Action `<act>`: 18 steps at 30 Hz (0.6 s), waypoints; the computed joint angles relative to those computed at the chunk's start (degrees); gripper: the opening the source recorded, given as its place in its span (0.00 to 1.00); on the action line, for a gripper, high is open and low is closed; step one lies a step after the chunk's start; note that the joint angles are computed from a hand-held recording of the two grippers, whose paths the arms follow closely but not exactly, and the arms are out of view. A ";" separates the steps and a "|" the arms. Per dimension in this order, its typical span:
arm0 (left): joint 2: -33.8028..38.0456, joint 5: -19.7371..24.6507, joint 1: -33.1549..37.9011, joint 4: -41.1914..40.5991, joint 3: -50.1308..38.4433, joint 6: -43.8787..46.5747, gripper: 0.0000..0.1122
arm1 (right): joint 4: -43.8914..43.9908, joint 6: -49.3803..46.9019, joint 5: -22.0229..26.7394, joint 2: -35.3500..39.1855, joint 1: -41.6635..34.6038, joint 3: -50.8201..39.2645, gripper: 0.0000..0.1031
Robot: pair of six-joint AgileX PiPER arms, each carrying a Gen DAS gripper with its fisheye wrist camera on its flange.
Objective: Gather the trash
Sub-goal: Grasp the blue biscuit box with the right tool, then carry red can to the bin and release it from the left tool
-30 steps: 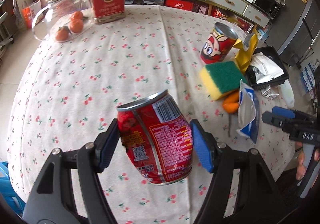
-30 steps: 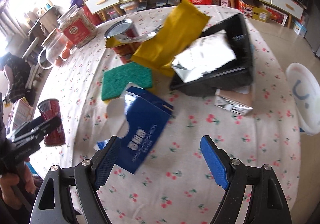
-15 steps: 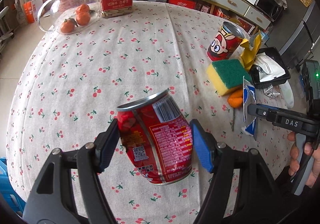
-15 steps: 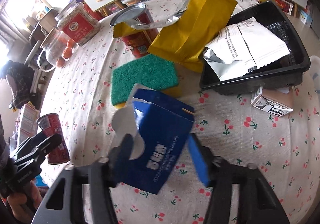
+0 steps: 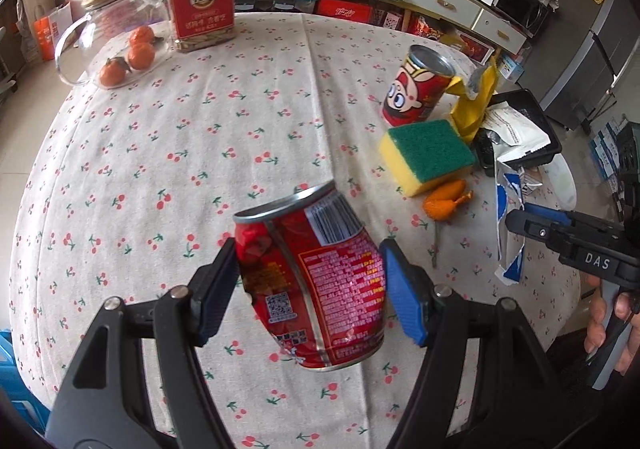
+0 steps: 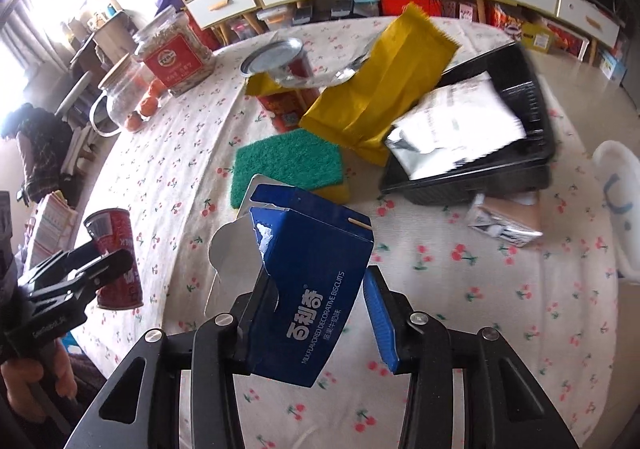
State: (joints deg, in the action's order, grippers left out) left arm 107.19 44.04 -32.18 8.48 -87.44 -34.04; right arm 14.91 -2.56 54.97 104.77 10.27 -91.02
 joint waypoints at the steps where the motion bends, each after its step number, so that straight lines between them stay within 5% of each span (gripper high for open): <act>1: 0.33 0.26 -0.37 0.02 -0.69 0.01 0.63 | 0.12 -0.33 -0.19 -0.75 -0.64 0.66 0.44; 18: 13.21 9.13 -8.14 -1.83 -25.01 2.87 0.63 | 8.76 -10.89 0.32 -10.19 -23.58 8.39 0.44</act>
State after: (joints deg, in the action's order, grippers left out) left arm 120.40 53.18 -40.33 6.65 -112.45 -31.17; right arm 23.68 -13.46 55.29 94.58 -13.31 -82.63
